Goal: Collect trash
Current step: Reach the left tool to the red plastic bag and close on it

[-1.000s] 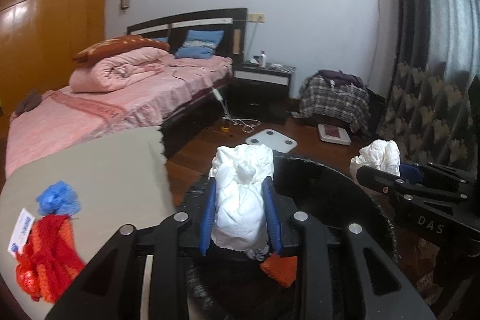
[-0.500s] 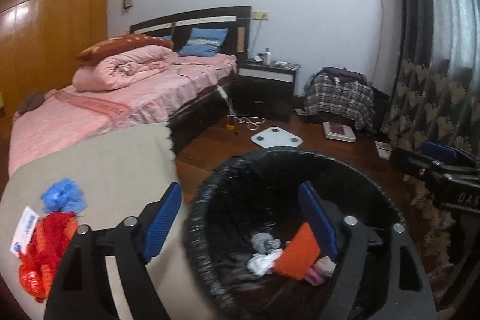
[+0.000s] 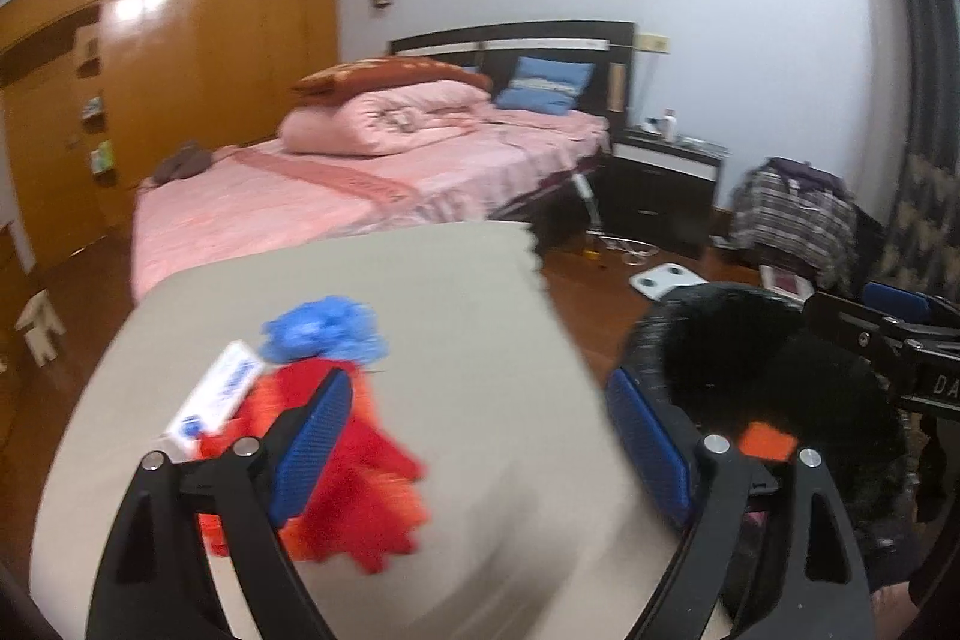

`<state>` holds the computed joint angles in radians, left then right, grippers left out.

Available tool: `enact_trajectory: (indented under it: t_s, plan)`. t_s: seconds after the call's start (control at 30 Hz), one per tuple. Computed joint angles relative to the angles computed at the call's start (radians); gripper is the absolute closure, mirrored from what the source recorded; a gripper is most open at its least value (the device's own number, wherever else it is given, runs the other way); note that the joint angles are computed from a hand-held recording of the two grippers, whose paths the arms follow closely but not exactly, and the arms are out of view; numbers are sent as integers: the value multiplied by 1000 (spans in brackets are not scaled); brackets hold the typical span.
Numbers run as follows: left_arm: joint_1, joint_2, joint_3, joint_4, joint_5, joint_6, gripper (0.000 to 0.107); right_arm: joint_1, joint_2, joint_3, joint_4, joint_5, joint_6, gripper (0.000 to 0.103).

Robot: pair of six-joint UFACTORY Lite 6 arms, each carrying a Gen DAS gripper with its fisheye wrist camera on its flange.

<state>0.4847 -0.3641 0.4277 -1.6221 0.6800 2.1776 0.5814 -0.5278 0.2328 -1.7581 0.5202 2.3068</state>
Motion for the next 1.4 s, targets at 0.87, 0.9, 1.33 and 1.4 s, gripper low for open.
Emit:
enact_trajectory:
  t_s: [0.87,0.9,1.33,1.4]
  plan:
    - [391,639,378,-133,-16,341,28,190,902,631,-304,6,326,6]
    - [391,650,384,-131,-17,338,29,190,913,640,-307,4,328,6]
    - [299,744,431,-116,-69,282,50,181,965,674,-325,-11,339,6]
    - [294,752,433,-100,-68,273,60,180,969,674,-335,-12,348,6]
